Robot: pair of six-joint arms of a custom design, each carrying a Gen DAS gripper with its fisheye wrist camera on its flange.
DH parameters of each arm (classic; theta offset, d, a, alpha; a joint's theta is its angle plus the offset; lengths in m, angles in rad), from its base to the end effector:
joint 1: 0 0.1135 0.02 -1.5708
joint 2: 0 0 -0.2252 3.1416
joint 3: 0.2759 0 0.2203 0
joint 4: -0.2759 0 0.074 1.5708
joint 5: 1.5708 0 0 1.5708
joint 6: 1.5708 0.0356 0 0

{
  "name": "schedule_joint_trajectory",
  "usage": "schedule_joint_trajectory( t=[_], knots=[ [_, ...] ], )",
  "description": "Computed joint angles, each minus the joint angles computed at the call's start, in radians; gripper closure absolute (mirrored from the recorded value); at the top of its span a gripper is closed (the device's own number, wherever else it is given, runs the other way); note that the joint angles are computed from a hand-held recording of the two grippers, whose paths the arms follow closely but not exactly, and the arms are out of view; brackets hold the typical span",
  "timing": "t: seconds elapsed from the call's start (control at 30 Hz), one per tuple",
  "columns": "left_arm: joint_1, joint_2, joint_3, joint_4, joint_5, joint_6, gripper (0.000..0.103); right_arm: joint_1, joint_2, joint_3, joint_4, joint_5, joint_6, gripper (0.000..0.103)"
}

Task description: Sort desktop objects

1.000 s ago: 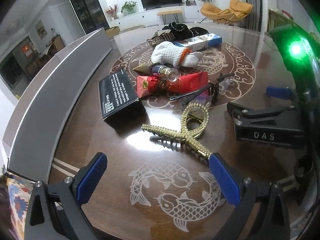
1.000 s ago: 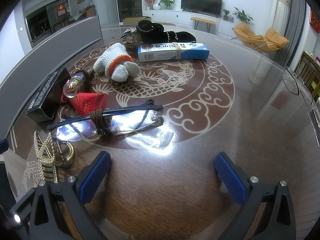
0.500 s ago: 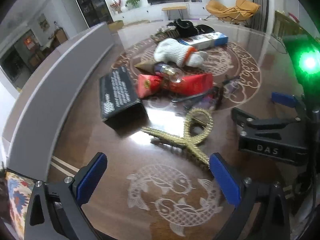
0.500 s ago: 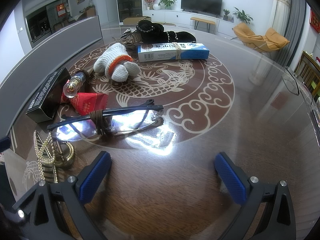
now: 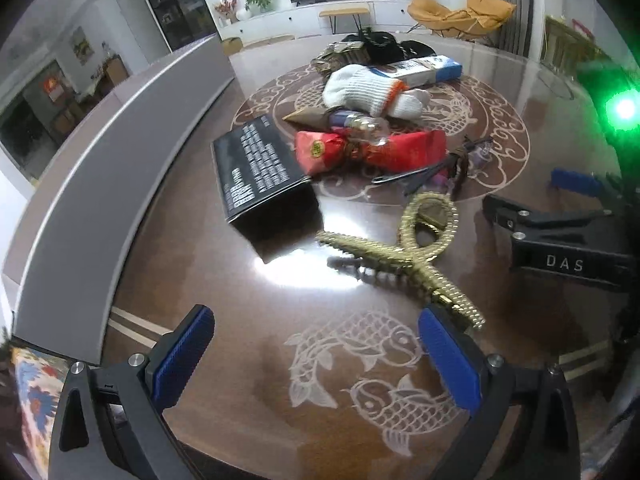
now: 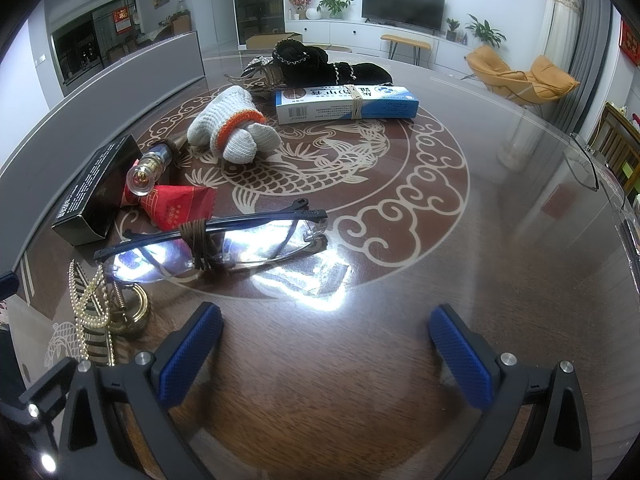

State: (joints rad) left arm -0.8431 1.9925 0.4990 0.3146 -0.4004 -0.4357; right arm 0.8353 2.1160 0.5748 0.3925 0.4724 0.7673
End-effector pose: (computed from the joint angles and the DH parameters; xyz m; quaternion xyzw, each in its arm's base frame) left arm 0.1628 -0.1619 0.0136 0.1565 0.9492 0.0427 0.2695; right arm 0.1773 0.1718 -0.0005 0.0167 0.9518 -0.0129 0.3061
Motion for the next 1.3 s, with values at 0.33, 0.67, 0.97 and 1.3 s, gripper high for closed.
schedule_joint_trajectory(
  t=[0.33,0.67,0.97,1.3],
  knots=[
    [0.244,-0.132,-0.160,0.145,0.252,0.141,0.000,0.000,0.000,0.000,0.000,0.000,0.000,0.000],
    [0.051,0.089,0.157,-0.018,0.166,-0.119,0.000,0.000,0.000,0.000,0.000,0.000,0.000,0.000],
    [0.139,0.130,0.080,0.063,0.211,-0.025,0.000,-0.007,0.002,0.007,-0.008,0.002,0.009,0.000],
    [0.157,0.157,0.086,0.105,0.210,0.040,0.000,-0.022,-0.078,-0.145,0.084,-0.103,-0.095,0.000]
  ],
)
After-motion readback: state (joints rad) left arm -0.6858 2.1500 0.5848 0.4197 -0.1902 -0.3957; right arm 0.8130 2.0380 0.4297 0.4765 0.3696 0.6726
